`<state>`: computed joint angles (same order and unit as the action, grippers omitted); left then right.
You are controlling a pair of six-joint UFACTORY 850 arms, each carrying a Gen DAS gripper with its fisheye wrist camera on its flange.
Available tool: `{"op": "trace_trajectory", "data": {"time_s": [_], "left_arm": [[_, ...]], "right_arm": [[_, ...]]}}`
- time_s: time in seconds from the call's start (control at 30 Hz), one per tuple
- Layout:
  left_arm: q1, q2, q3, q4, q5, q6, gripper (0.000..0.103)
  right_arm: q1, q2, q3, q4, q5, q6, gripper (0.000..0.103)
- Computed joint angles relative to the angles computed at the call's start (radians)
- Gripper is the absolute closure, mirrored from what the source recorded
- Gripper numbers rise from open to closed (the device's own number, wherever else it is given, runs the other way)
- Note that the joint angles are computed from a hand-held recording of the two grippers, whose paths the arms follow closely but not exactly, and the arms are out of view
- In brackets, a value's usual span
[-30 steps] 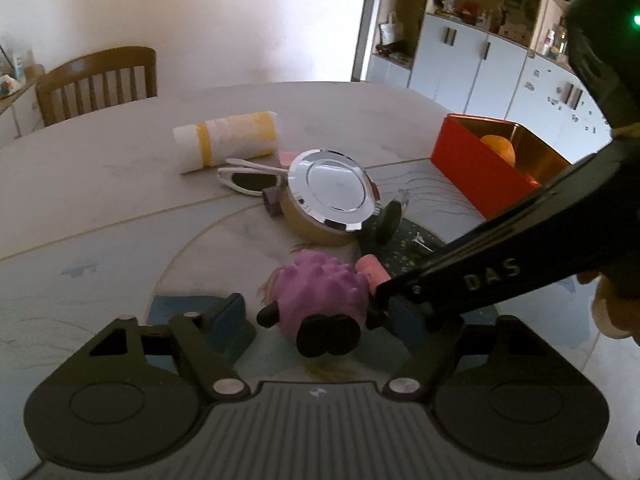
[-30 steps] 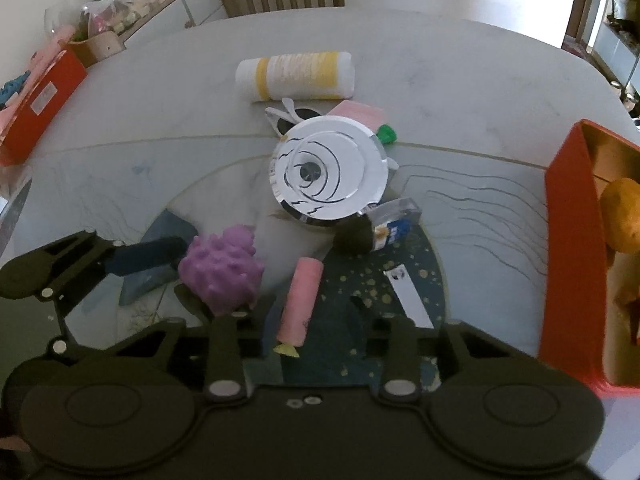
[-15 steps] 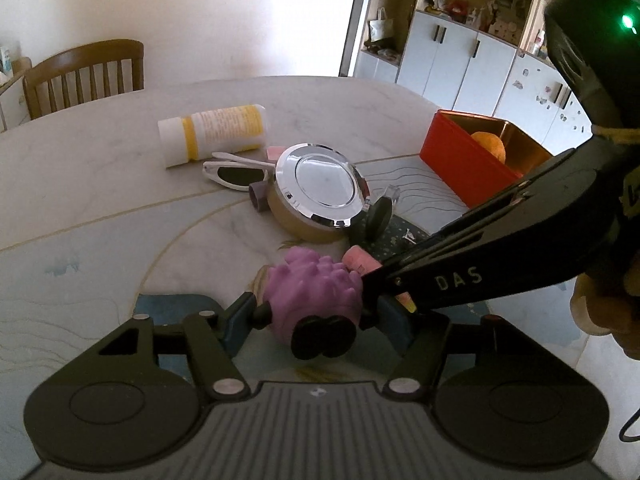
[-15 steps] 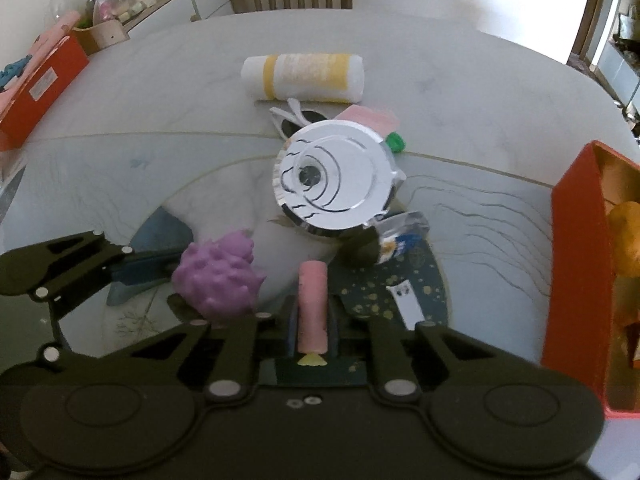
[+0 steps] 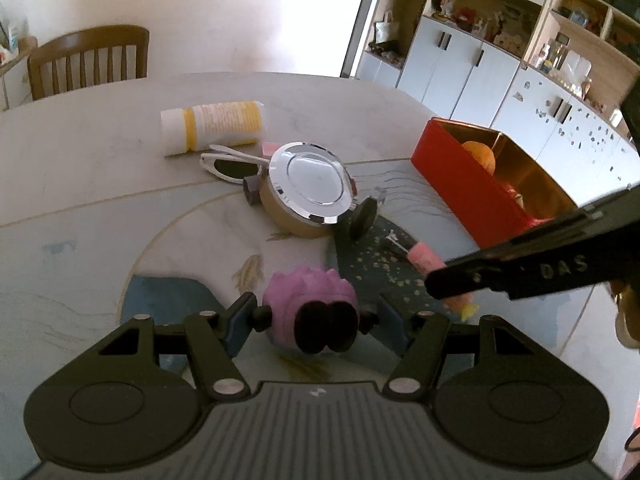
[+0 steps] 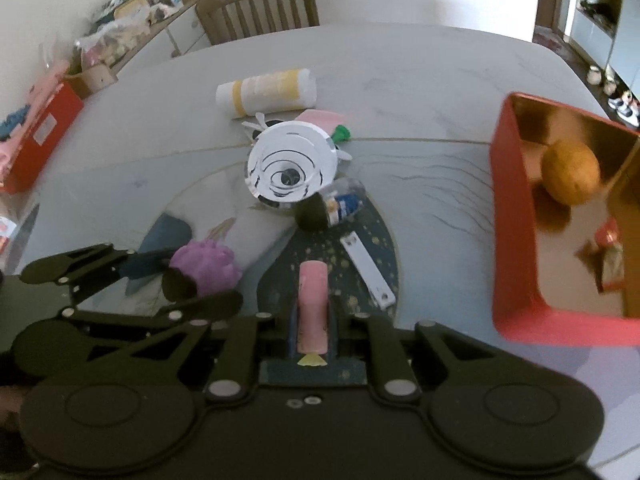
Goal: Organize rigid objects
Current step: 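Carry the plush toy and pink tube into the red tin and release both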
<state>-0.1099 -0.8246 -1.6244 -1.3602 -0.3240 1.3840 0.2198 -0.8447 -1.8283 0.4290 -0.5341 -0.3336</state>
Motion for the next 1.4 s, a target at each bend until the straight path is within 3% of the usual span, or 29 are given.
{"op": "trace_trajectory", "data": {"time_s": [0.37,0.7,1.07,1.4], "left_arm": [[-0.022,0.042,0.037,0.097,0.039,-0.129,0.038],[-0.048,0.091,0.063,0.122,0.071,-0.235,0.038],[-0.126,0.091,-0.015,0.258,0.091,-0.428,0.038],[-0.219,-0.009,-0.215,0.566,0.078,-0.741,0.038]], "right_arm": [[-0.03,0.137,0.178,0.15,0.086,-0.129,0.088],[-0.093,0.205,0.248,0.275,0.128,-0.248,0.088],[-0.179,0.194,0.212,0.345,0.129,-0.377,0.088],[-0.257,0.124,0.113,0.363,0.101,-0.451,0.088]]}}
